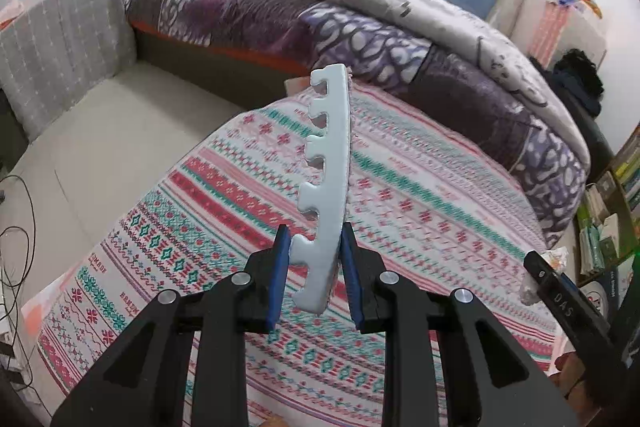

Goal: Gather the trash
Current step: 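Carry the foam strip and tissue bundle to the bin and open both tools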

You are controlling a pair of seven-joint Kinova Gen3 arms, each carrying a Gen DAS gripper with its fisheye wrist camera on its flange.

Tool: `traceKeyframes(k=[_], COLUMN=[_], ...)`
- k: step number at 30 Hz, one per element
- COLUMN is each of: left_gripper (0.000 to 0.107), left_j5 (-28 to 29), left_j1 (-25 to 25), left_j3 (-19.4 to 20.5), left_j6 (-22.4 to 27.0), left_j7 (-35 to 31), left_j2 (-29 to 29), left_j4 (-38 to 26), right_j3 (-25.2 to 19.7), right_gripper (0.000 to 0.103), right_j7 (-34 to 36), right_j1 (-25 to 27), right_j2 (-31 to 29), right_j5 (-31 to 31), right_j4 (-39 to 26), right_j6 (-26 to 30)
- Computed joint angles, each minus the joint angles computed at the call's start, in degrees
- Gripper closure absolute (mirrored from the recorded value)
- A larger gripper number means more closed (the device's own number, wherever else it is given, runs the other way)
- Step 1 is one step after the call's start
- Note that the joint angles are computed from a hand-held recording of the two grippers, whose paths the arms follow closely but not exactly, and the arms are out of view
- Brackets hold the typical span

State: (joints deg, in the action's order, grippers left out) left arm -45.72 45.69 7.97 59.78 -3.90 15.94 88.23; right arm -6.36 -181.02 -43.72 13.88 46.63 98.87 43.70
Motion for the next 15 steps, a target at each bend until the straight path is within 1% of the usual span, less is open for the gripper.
traceKeyframes(k=[2, 4, 9, 15], left_gripper=[0.082, 0.082, 0.082, 0.082], left_j5=[-0.31, -1.75, -5.11, -7.61], left_j1=[0.48, 1.71, 4.81, 7.95], left_j3=[0.31, 0.56, 1.21, 1.32], left_j6=[-0.41, 0.29, 2.46, 4.28], left_j7=[0.3, 0.93, 1.78, 1.88], left_j2=[-0.42, -0.39, 0.27, 2.09], left_j4=[-0.33, -1.04, -2.92, -4.97], right_j3=[0.24, -0.16, -2.74, -5.73], right_gripper=[0.056, 0.056, 0.056, 0.056], right_j7=[-1.77, -4.02, -9.07, -13.44], right_j1=[-0.55, -1.09, -1.54, 1.05], right_j2=[-1.18, -2.34, -4.87, -9.14], right_j5=[1.46, 3.49, 8.08, 8.55], right_j4=[0.71, 1.73, 4.89, 10.23], right_j6=[1.15, 2.85, 7.71, 7.45])
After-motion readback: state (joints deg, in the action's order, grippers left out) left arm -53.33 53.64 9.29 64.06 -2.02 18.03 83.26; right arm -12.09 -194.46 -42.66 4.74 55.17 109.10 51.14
